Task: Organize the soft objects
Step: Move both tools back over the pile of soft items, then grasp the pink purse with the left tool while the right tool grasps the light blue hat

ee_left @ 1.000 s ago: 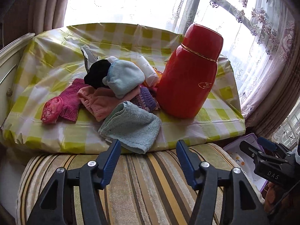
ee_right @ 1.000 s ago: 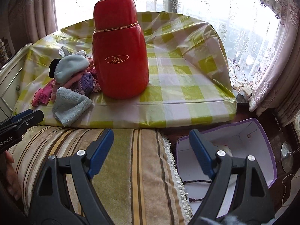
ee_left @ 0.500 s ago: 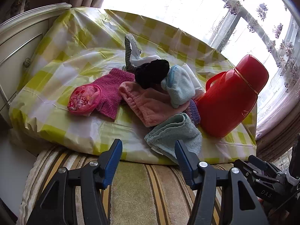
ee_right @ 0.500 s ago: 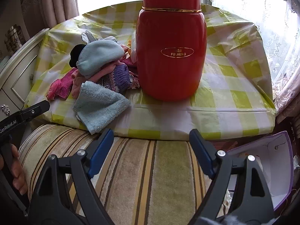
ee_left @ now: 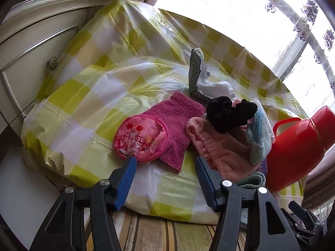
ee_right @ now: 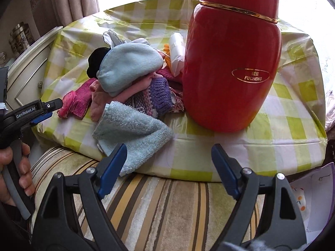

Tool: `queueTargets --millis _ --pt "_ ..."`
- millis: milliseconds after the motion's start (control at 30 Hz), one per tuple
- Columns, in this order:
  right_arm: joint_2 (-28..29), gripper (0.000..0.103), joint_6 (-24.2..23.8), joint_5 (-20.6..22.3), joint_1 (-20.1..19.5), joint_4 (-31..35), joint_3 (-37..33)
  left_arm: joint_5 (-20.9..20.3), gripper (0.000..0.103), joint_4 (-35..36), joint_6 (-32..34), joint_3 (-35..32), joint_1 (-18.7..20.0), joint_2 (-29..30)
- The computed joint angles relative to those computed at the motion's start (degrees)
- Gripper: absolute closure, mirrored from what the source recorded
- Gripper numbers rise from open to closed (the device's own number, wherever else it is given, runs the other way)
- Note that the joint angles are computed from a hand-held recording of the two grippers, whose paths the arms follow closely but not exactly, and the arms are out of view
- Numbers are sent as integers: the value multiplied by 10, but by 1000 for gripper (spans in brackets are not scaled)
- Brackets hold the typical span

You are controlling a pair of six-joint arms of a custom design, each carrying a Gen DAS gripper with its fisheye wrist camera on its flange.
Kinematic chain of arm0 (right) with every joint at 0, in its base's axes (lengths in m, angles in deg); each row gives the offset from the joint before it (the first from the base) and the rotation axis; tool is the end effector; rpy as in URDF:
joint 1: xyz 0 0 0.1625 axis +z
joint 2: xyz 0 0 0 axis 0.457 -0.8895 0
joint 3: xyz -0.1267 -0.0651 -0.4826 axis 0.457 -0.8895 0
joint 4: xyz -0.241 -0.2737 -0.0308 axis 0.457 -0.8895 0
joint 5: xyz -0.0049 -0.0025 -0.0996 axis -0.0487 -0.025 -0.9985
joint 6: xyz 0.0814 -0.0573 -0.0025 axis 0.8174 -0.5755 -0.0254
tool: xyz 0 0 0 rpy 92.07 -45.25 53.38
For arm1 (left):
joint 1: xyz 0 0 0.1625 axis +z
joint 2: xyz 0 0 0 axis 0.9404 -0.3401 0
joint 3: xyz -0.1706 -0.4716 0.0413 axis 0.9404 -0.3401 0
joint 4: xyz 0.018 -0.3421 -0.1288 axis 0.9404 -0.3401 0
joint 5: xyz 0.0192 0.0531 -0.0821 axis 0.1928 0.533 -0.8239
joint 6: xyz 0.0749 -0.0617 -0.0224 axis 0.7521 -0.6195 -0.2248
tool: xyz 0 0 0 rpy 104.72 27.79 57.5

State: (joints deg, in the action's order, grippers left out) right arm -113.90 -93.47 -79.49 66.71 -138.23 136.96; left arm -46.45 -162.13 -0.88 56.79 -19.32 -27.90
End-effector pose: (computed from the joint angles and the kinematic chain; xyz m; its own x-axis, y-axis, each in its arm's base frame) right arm 0.1592 -0.8077 0.2905 -0.6330 -0.5732 0.5203 -0.7278 0.6698 -0.1475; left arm -0.2950 -0.7174 0.1450 -0.7358 -0.6085 -0.2971 -0.0493 0.4858 -0.8727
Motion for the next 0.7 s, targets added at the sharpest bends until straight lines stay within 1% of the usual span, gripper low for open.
queueTargets --millis 133,167,233,333,400,433,533,600,700 --pt "14 18 3 4 5 13 -18 4 43 11 -5 -15 15 -1" --pt "16 18 3 6 6 14 -20 0 38 12 -2 -19 19 0" --pt "22 18 5 12 8 17 -28 -16 32 11 4 -27 30 1" --pt "32 18 13 20 13 19 -42 -26 31 28 -19 -30 40 -3" --pt "40 18 18 26 17 18 -53 -26 27 39 -35 -29 44 -7" --pt "45 18 21 28 19 20 -61 -33 25 45 -39 -30 47 -8" --pt "61 18 37 39 24 43 -92 -47 23 60 -46 -33 55 -11" --pt "76 18 53 45 27 65 -123 -53 23 48 -23 -36 56 -9" --pt "93 18 80 45 31 84 -154 -50 26 65 -24 -43 56 -7"
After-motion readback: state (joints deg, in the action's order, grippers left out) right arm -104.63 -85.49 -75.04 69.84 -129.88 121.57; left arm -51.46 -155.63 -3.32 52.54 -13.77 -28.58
